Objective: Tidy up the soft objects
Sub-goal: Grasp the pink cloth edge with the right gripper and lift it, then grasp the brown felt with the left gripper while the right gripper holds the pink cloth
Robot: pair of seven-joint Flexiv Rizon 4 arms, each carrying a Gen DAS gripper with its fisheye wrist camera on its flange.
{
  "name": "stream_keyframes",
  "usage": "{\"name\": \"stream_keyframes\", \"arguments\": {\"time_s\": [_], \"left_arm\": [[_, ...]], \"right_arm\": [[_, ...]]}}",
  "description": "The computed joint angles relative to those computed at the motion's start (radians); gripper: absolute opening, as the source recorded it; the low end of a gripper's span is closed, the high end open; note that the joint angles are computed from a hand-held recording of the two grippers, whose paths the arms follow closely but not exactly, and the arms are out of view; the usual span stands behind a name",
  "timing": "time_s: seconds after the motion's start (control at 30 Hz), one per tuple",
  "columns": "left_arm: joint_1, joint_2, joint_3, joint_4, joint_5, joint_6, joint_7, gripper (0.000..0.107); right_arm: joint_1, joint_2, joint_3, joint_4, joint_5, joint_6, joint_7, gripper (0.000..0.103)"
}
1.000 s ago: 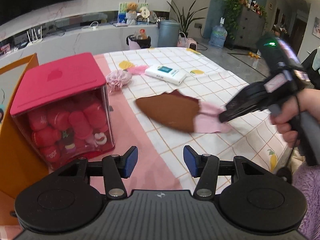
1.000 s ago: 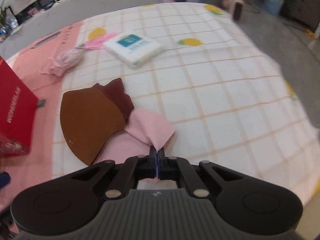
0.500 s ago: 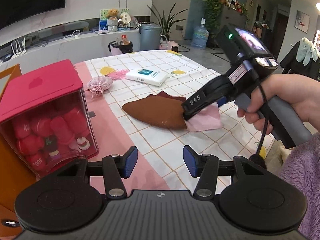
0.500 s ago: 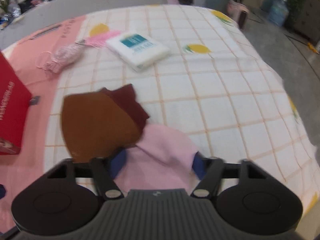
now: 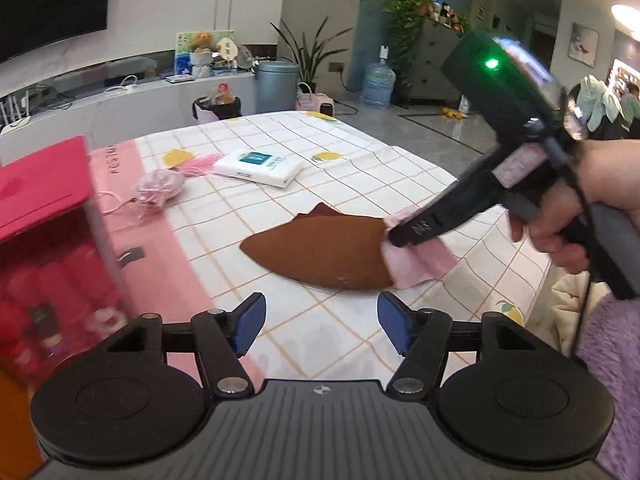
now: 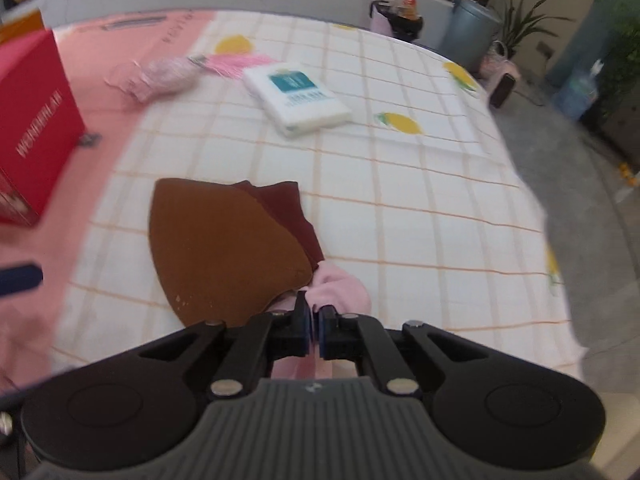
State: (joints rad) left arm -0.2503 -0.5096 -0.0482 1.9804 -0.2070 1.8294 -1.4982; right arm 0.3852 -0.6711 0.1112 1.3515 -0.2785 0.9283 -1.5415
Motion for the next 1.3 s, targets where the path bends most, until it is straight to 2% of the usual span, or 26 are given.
{"name": "stream_keyframes", "arguments": {"time_s": [0.07, 0.13, 0.17, 0.23, 0.3, 0.37, 0.43, 0.47, 0.6, 0.67, 0.73, 0.8, 0.87, 0.9, 0.93, 1.0, 1.07, 1.17, 1.3], "left_arm": [[-0.004, -0.029, -0.001, -0.038, -0.009, -0.017, 0.0, 0.078], [-0.008, -0.068, -0.001, -0.08, -0.01, -0.011, 0.001, 0.086], [0.004, -0.086, -0.015, -0.102, 0.003, -0.016, 0.016, 0.087], [0.07, -0.114, -0.088, -0.156, 0.052, -0.09, 0.089, 0.087], [0.167, -0.141, -0.198, -0.2, 0.103, -0.165, 0.201, 0.09], [0.231, -0.164, -0.277, -0.236, 0.094, -0.248, 0.288, 0.091], [0.261, -0.18, -0.318, -0.264, 0.059, -0.306, 0.341, 0.093], [0.268, -0.187, -0.326, -0.275, 0.056, -0.311, 0.373, 0.093], [0.194, -0.201, -0.235, -0.351, 0.053, -0.384, 0.445, 0.093], [0.183, -0.211, -0.226, -0.369, 0.042, -0.402, 0.487, 0.093], [0.199, -0.216, -0.247, -0.382, 0.002, -0.438, 0.525, 0.087], [0.203, -0.217, -0.256, -0.376, -0.033, -0.43, 0.547, 0.084], [0.201, -0.212, -0.255, -0.366, -0.061, -0.424, 0.561, 0.073], [0.175, -0.204, -0.217, -0.374, -0.069, -0.443, 0.537, 0.054], [0.136, -0.193, -0.161, -0.388, -0.068, -0.469, 0.497, 0.029], [0.099, -0.177, -0.099, -0.402, -0.081, -0.514, 0.417, 0.012], [0.133, -0.157, -0.131, -0.381, -0.121, -0.555, 0.405, 0.008], [0.167, -0.127, -0.166, -0.324, -0.149, -0.551, 0.442, 0.006], [0.181, -0.077, -0.193, -0.222, -0.21, -0.455, 0.409, 0.006]], "right_arm": [[-0.014, 0.004, 0.01, -0.001, 0.017, 0.001, -0.008, 0.001], [-0.033, 0.006, 0.03, -0.011, 0.049, -0.003, -0.026, 0.001], [-0.04, 0.007, 0.037, -0.013, 0.06, -0.006, -0.04, 0.001], [-0.048, 0.005, 0.042, -0.017, 0.071, -0.017, -0.067, 0.001], [-0.045, 0.001, 0.032, -0.018, 0.071, -0.024, -0.071, 0.001], [-0.046, -0.006, 0.028, -0.025, 0.075, -0.032, -0.07, 0.001], [-0.048, -0.01, 0.033, -0.03, 0.082, -0.036, -0.084, 0.001], [-0.047, -0.011, 0.034, -0.03, 0.082, -0.035, -0.091, 0.001], [-0.047, -0.017, 0.041, -0.036, 0.09, -0.037, -0.121, 0.001], [-0.048, -0.016, 0.039, -0.035, 0.098, -0.031, -0.118, 0.001], [-0.051, -0.011, 0.038, -0.028, 0.108, -0.014, -0.111, 0.001], [-0.055, -0.007, 0.041, -0.024, 0.116, -0.005, -0.109, 0.001], [-0.053, -0.005, 0.04, -0.021, 0.114, -0.004, -0.109, 0.001], [-0.05, -0.005, 0.037, -0.019, 0.11, -0.003, -0.107, 0.001], [-0.05, -0.004, 0.037, -0.019, 0.109, -0.004, -0.108, 0.001], [-0.051, -0.007, 0.04, -0.024, 0.112, -0.011, -0.11, 0.001], [-0.05, -0.007, 0.037, -0.025, 0.112, -0.013, -0.103, 0.001], [-0.052, -0.008, 0.039, -0.027, 0.117, -0.014, -0.097, 0.001], [-0.051, -0.009, 0.038, -0.029, 0.115, -0.016, -0.097, 0.001]]}}
